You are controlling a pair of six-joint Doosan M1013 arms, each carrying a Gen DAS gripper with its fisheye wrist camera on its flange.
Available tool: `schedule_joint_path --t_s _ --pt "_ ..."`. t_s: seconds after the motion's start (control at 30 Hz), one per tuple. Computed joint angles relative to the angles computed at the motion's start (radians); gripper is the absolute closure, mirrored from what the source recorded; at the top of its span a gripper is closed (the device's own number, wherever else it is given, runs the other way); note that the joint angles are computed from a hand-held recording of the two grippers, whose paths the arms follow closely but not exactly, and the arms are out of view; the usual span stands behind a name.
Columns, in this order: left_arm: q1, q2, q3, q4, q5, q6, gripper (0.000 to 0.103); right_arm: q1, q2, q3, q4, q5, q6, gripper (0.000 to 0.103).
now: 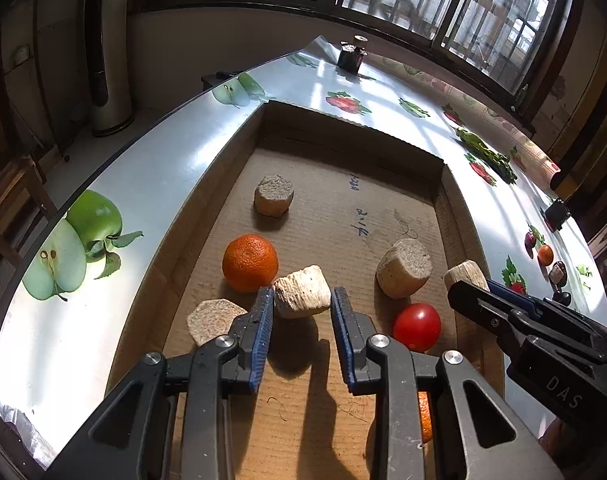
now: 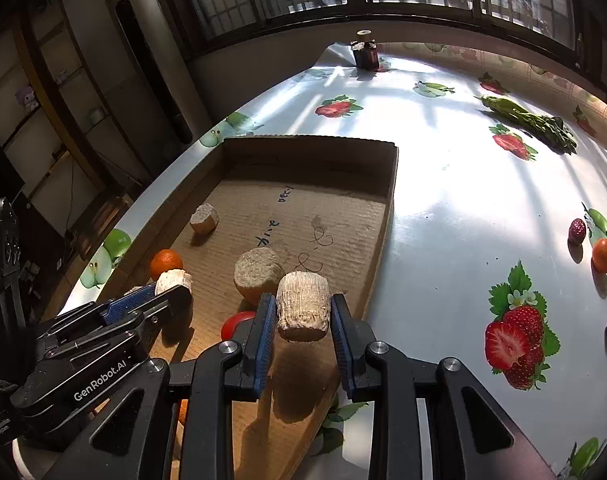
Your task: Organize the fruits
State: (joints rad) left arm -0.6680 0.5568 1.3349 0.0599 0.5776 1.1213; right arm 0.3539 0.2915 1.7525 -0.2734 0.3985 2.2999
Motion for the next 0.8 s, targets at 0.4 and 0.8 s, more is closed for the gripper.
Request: schedule_joint_path --t_s 0.4,0.8 --pt "0.0 -0.013 0.011 -0.008 -0.008 -0.027 0.061 0.007 -0.016 0.014 -0.049 -0.023 0.058 0.069" --pt "-0.032 -0.077 0.068 0.094 -0.063 -0.076 0.051 0.025 -0.108 0.106 -0.198 -0.073 0.285 0.051"
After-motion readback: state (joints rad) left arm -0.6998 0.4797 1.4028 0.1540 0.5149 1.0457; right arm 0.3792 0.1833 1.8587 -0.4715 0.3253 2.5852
